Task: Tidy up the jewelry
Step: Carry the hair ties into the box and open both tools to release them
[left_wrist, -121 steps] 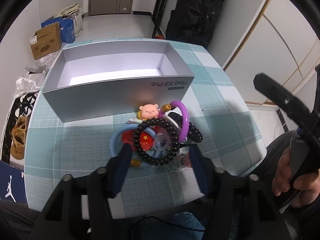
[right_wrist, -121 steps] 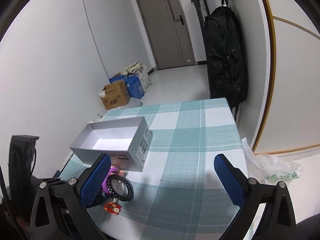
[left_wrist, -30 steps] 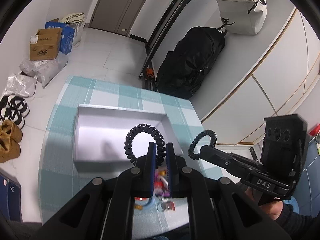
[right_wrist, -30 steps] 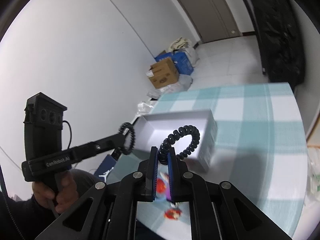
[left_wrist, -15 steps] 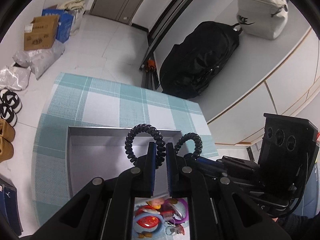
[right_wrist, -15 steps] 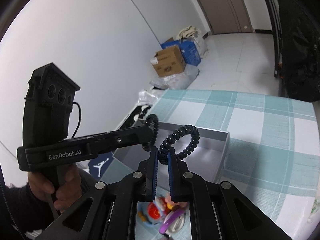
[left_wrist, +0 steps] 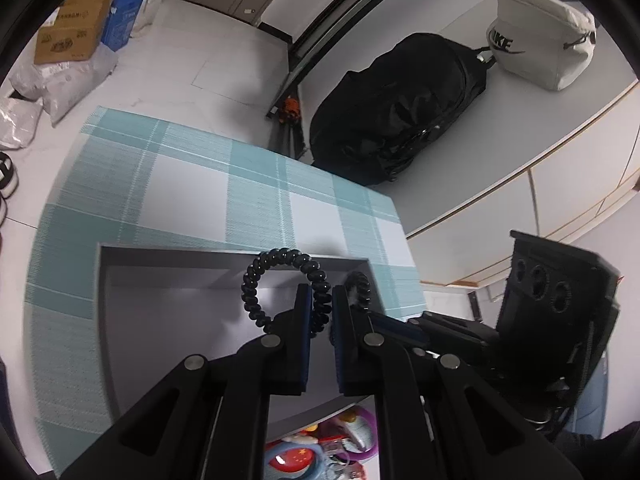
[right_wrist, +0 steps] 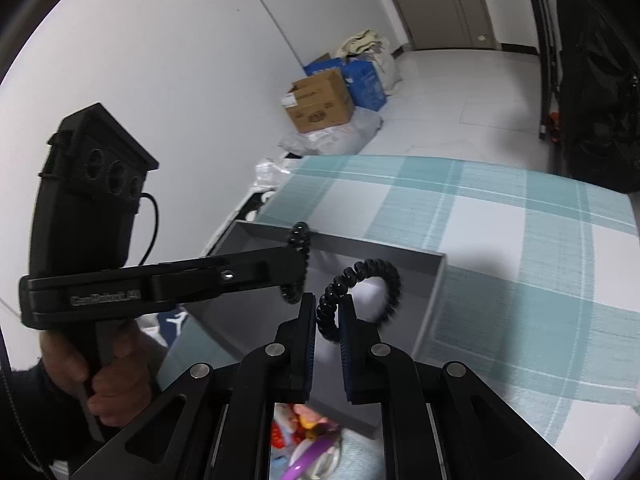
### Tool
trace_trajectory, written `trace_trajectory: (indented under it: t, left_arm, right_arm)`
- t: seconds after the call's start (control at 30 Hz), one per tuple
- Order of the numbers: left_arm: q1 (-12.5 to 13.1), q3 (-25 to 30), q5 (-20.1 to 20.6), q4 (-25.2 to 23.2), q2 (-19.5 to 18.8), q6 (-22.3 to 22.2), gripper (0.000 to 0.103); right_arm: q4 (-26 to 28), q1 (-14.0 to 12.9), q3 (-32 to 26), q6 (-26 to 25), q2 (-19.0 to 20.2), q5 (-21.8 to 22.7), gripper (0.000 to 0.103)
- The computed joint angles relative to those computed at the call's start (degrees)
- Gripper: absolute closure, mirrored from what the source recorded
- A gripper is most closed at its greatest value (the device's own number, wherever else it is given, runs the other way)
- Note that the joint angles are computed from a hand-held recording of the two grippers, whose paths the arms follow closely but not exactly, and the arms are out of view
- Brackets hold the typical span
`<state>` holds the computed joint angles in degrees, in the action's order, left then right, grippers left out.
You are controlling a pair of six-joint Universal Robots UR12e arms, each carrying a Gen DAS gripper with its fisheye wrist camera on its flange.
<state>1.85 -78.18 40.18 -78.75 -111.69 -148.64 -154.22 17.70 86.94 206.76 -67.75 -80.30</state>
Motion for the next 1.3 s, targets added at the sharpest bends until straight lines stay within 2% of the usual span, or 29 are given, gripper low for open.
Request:
trace_trajectory:
  t: [0.07, 0.1, 0.13, 0.17, 0.2, 0.23, 0.33, 0.5, 0.73, 0.8, 1.0, 1.13, 1.23, 1.3]
  left_arm:
    - [0.0, 0.7, -0.8, -2.2, -0.3, 1.2, 0.094]
    - [0.0, 0.9, -0.6, -2.4, -0.4, 1.3, 0.090]
    - [0.0, 1.1, -0.6, -2.8, -0.4, 1.6, 0.075]
    - [0.1, 1.2, -1.2, -3.2, -0.5, 1.9, 0.059]
    - [0.3, 1.0, -2.1, -3.4, -0.4, 1.8, 0.053]
    - [0.5, 0.7, -2.8, -3.0, -0.2, 1.3, 0.047]
    - [1.0, 0.2, -4.3, -2.5, 0.0, 0.7, 0.046]
    - [1.3, -0.4, -3.5, -1.7, 0.7, -0.3, 0.045]
    - [1.6, -3.1, -1.2, 2.7, 2.9, -1.2, 0.045]
    - [1.7, -4.7, 0.0, 5.5, 4.1, -1.6, 0.044]
    - [1.6, -9.1, 4.6, 12.4, 7.0, -2.4, 0.044]
    - [1.4, -11.8, 7.3, 16.9, 8.5, -3.6, 0.042]
    - [1.1, -13.8, 9.5, 20.2, 9.7, -3.8, 0.034]
    - [1.0, -15.1, 10.7, 22.4, 10.3, -4.4, 0.033]
  right_arm:
    - [0.7, 0.0, -0.1, -0.4, -0.1, -0.4, 0.083]
    - [0.8, 0.0, 0.0, -0.4, -0.1, -0.6, 0.065]
    - [0.3, -0.1, 0.2, -0.6, -0.2, -0.2, 0.055]
    - [-0.6, -0.1, 0.5, -1.0, -0.4, 0.3, 0.049]
    - [-0.9, 0.0, 0.7, -1.3, -0.7, -0.3, 0.037]
    - [-1.0, 0.2, 0.8, -1.7, -0.9, -1.3, 0.032]
    - [-2.1, 0.6, 1.6, -3.3, -1.8, -2.1, 0.031]
    - [-2.8, 0.8, 3.1, -2.7, -3.1, -3.6, 0.030]
    - [-7.1, 1.7, 5.9, -0.8, -5.1, -7.4, 0.019]
    - [-8.1, 2.0, 6.6, 0.1, -5.5, -8.2, 0.018]
    - [-10.1, 3.0, 8.9, 1.1, -6.6, -11.2, 0.003]
    - [-11.0, 3.6, 10.2, 1.9, -7.2, -12.7, 0.000]
    - [-11.4, 3.9, 11.2, 2.4, -7.6, -13.4, 0.000]
    - [-11.5, 4.1, 11.6, 2.5, -7.7, -13.7, 0.000]
